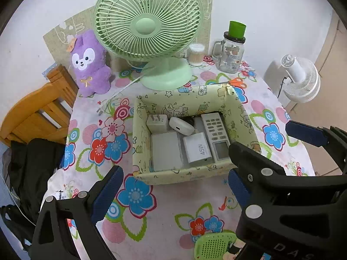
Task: Organize rigid objects
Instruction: 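Move both tools back toward the green speaker and round hedgehog lid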
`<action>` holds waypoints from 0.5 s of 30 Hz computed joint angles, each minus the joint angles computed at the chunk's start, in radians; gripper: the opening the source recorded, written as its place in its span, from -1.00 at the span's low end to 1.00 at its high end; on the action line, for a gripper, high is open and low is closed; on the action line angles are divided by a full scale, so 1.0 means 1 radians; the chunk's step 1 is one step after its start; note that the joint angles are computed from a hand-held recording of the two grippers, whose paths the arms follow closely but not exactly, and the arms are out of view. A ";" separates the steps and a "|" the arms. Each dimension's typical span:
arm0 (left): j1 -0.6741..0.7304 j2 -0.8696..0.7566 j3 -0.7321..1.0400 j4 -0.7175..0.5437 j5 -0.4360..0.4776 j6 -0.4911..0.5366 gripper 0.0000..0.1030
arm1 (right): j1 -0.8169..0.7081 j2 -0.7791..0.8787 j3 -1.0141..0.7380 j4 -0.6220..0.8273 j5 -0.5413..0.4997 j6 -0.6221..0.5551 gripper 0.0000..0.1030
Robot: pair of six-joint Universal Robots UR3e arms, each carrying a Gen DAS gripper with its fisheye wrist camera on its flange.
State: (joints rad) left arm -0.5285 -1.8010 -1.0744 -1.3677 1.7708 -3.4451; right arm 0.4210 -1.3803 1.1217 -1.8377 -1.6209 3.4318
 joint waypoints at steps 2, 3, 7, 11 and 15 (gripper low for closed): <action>-0.004 0.016 -0.014 0.002 -0.002 0.000 0.91 | 0.009 -0.015 0.011 0.001 -0.011 0.011 0.74; -0.007 0.023 -0.019 0.001 -0.002 0.000 0.91 | 0.015 -0.025 0.019 0.000 -0.017 0.017 0.74; -0.022 0.048 -0.040 0.000 0.006 0.002 0.91 | 0.038 -0.052 0.039 0.005 -0.041 0.042 0.74; -0.029 0.089 -0.087 0.016 -0.004 0.007 0.91 | 0.064 -0.075 0.058 0.009 -0.071 0.072 0.74; -0.040 0.121 -0.129 0.033 -0.003 0.015 0.91 | 0.090 -0.108 0.093 0.003 -0.094 0.106 0.74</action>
State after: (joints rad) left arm -0.5680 -1.6798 -1.2038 -1.3344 1.7678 -3.4301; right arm 0.5114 -1.4885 1.2143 -1.8346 -1.7146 3.5375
